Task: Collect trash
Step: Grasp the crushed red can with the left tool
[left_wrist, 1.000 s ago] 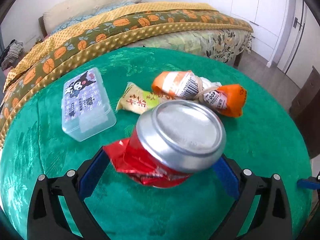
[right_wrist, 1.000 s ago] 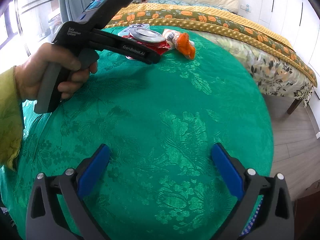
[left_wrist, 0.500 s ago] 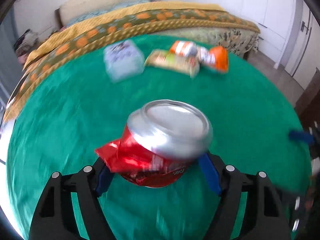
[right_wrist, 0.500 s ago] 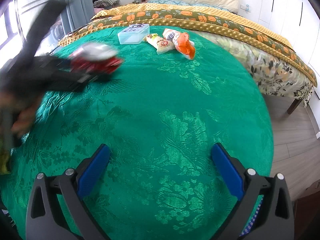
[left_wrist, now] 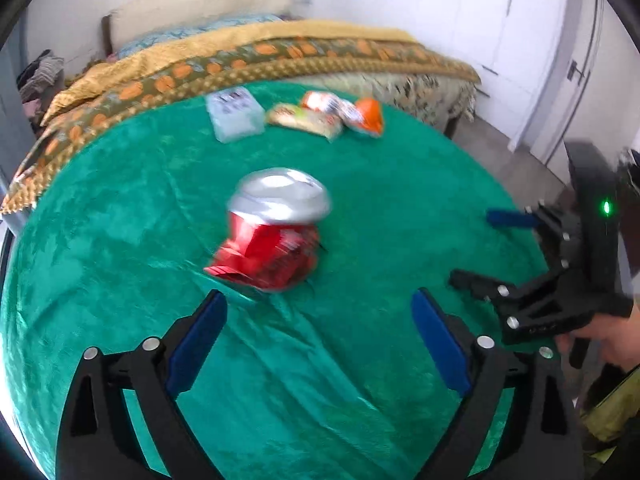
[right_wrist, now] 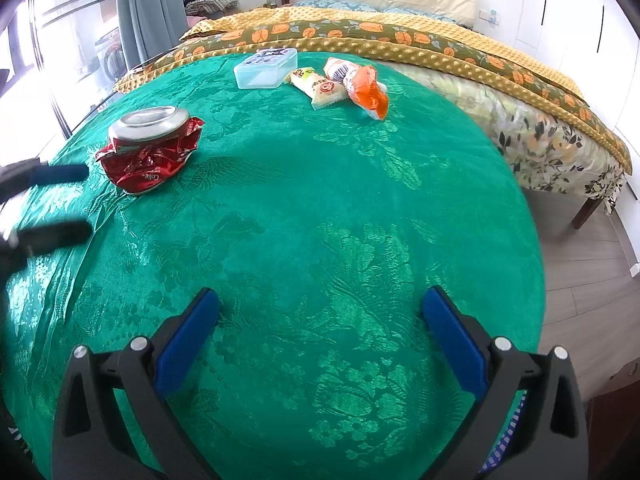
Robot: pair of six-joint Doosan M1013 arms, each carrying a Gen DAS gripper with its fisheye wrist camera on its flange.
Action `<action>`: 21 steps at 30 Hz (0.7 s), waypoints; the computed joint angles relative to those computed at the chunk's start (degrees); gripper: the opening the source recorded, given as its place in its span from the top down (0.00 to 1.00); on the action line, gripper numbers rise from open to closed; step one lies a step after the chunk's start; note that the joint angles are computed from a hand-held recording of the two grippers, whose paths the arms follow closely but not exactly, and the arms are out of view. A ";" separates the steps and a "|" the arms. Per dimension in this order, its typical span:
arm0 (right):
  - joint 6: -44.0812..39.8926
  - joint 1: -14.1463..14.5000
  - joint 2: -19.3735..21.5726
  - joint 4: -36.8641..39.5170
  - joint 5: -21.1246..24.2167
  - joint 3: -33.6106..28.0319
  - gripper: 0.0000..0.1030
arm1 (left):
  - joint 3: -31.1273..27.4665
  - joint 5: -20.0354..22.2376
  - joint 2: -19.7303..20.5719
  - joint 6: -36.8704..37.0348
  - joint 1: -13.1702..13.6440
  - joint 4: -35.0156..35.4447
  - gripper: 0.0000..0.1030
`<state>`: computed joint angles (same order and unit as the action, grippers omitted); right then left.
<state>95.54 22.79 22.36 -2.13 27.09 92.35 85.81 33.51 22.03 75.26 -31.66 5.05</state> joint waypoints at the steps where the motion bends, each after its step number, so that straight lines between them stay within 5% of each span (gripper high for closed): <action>1: 0.08 0.02 0.00 -0.09 -0.01 0.00 0.04 | -0.36 0.11 0.13 -0.13 0.21 0.79 0.05; 4: 0.17 0.05 0.00 -0.19 -0.04 0.02 0.04 | -3.89 2.97 2.62 8.91 1.13 -2.05 0.05; 9: 1.39 0.08 -0.08 -1.25 -0.05 0.05 0.04 | -8.05 6.64 6.94 8.27 0.35 8.74 0.05; 13: 1.41 0.06 -0.11 -1.27 -0.04 0.06 0.05 | -8.27 4.10 7.51 10.04 1.14 5.30 0.05; 17: 1.57 0.09 -0.11 -1.43 -0.06 0.08 0.05 | -8.02 3.75 7.21 12.05 2.29 -3.06 0.47; 21: -1.67 -0.46 -0.12 2.55 -0.14 0.28 0.04 | -6.27 4.39 5.66 1.38 1.89 2.76 0.52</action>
<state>93.88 22.33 22.25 0.42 26.95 92.62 79.54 37.91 27.69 76.64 -29.77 7.81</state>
